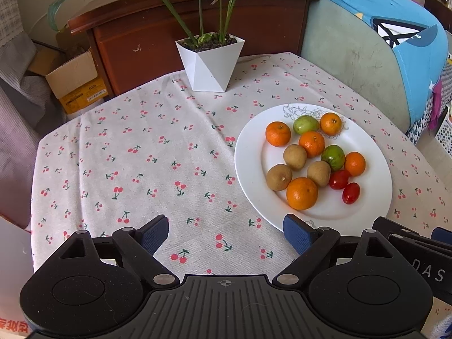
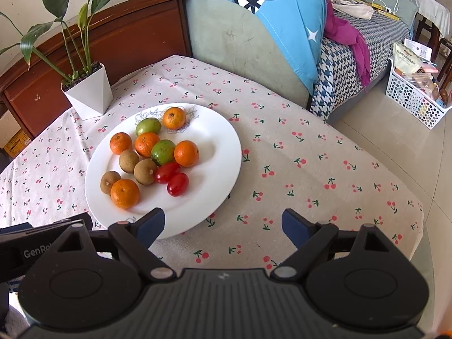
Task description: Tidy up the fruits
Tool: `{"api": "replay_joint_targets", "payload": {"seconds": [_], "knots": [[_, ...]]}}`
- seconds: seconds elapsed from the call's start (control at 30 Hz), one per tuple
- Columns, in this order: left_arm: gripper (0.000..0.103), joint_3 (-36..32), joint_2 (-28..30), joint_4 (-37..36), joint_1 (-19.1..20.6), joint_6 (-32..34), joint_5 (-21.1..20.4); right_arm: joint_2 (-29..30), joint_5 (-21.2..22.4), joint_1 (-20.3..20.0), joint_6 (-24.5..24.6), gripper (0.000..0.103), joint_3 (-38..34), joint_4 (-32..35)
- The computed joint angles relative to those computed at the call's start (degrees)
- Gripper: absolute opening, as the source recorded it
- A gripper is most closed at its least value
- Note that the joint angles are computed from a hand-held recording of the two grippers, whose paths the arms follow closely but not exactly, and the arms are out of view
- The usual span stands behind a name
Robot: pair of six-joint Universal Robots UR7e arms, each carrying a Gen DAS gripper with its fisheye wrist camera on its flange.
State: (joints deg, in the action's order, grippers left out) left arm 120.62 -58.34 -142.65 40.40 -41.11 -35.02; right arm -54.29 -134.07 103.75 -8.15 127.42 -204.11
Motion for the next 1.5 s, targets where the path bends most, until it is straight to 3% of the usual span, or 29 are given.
{"api": "replay_joint_targets", "payload": {"seconds": [0.53,1.07,1.5], "knots": [[0.090,0.2,0.3,-0.8,-0.1,1.8,0.1,0.4,-0.2,0.2,-1.5,0.090,0.0,-1.4],[0.089,1.0,-1.1,0.6,0.0,1.1,0.1,0.1,2.7,-0.2,-2.2,0.090,0.6,-0.7],[0.089,4.2,-5.2,7.4,-0.7,-6.5,1.4,1.2,5.4,0.5,-4.9,0.090,1.6,0.1]]}}
